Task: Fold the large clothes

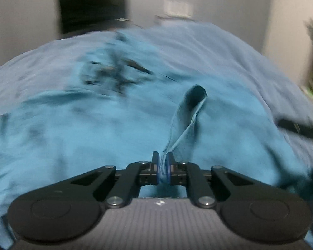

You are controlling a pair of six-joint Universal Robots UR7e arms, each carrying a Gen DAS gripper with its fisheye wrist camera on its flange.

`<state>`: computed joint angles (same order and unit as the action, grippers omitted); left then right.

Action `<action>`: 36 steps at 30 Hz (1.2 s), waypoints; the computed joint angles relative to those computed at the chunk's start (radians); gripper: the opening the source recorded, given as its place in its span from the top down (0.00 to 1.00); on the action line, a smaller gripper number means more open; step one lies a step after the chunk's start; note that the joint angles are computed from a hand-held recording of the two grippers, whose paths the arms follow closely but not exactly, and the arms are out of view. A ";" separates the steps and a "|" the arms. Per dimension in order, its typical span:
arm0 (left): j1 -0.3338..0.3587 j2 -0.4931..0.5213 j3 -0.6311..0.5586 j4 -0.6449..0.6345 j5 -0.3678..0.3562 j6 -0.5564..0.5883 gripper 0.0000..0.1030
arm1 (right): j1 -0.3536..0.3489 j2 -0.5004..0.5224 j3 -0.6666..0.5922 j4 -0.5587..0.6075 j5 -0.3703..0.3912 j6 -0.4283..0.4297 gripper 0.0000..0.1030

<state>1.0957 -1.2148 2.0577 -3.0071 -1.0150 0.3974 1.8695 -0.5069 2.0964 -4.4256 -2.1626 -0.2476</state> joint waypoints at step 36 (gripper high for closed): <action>0.579 -0.026 -0.628 -0.007 0.078 -0.162 0.54 | 0.057 0.116 -0.155 0.234 -0.090 -0.337 0.07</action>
<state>1.6748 -1.2403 1.4298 -3.0144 -0.9372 0.2357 1.9263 -0.3913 1.9415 -4.1912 -2.2531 -0.5849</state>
